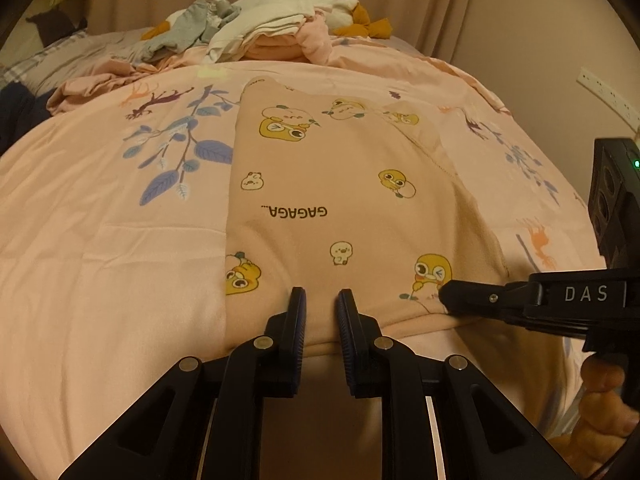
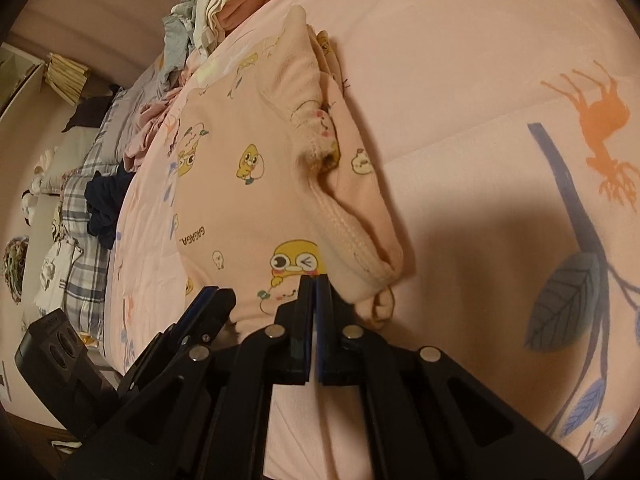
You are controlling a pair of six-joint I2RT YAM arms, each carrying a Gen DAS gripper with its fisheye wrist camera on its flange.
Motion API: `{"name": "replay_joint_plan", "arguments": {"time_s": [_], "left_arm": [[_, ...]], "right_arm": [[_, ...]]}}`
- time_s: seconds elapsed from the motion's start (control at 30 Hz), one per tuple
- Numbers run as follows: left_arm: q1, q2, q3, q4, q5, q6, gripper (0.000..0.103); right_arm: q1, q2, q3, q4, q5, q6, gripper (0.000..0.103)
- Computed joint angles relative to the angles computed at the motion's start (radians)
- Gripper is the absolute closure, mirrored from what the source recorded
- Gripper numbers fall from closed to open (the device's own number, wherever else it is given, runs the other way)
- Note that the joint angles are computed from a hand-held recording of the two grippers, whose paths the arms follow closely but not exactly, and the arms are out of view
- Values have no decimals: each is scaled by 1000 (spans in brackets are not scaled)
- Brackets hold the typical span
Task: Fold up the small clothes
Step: 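Press the folded shirt edge flat with the right tool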
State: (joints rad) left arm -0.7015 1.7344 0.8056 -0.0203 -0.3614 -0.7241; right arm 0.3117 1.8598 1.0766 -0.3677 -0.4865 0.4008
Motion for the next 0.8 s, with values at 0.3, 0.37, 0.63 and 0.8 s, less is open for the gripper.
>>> {"name": "replay_joint_plan", "arguments": {"time_s": [0.3,0.37,0.63,0.8], "left_arm": [[-39,14,25,-43,-56,-13,83],[-37,11,16,-30,-53,-15,83],[-33,4,5,-15,-40,-18,83],[-36,7,8,-19,-50,-11,83]], "right_arm": [[52,-8,20,-17,101,-41,103],[48,-8,16,-17,95,-44,103],[40,-3,10,-5,74,-37,103],[42,-5,14,-15,84,-48,103]]}}
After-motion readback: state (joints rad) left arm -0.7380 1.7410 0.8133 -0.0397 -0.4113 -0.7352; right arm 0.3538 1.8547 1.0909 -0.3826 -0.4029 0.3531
